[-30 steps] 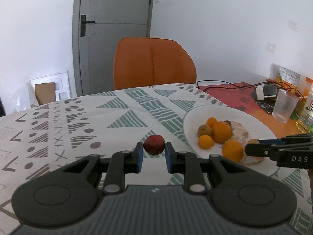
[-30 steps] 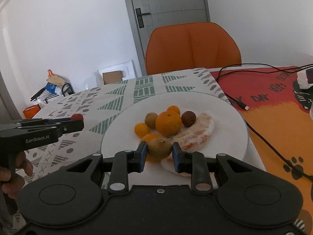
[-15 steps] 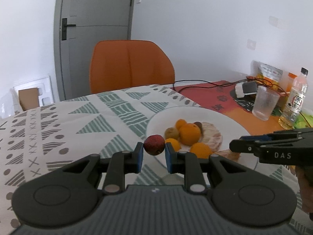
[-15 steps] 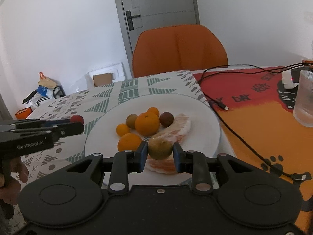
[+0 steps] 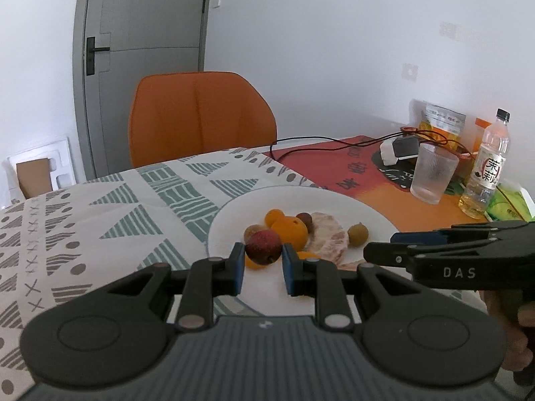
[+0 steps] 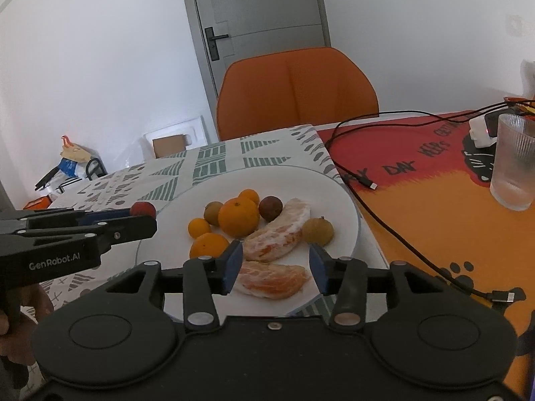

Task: Organize fruits
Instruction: 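Carry the plum and yellow fruit onto the white plate and open both tools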

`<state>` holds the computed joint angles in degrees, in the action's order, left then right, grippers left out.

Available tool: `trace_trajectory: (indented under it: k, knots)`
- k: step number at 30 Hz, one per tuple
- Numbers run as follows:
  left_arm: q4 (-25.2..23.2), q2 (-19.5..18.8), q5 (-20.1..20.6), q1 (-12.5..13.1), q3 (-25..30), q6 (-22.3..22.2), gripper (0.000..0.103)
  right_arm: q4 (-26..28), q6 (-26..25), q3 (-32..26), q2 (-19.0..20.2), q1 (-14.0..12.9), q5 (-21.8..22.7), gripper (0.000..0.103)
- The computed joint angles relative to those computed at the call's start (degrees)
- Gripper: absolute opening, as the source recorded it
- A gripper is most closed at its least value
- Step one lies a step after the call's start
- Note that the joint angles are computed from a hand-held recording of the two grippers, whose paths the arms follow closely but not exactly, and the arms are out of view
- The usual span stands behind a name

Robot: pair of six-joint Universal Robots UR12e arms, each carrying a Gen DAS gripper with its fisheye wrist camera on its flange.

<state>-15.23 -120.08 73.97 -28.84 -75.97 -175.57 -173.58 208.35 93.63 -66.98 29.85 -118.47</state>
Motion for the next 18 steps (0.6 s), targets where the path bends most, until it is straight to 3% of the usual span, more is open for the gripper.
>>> trace_trajectory:
  k: [11, 18]
  knots:
    - [-0.6, 0.2, 0.9, 0.2, -0.1, 0.3, 0.027, 0.2, 0.2, -0.1, 0.2, 0.0, 0.1, 0.053]
    - [-0.4, 0.9, 3.2, 0.7, -1.2, -0.3, 0.044, 0.4, 0.4, -0.5, 0.4, 0.1, 0.4, 0.058]
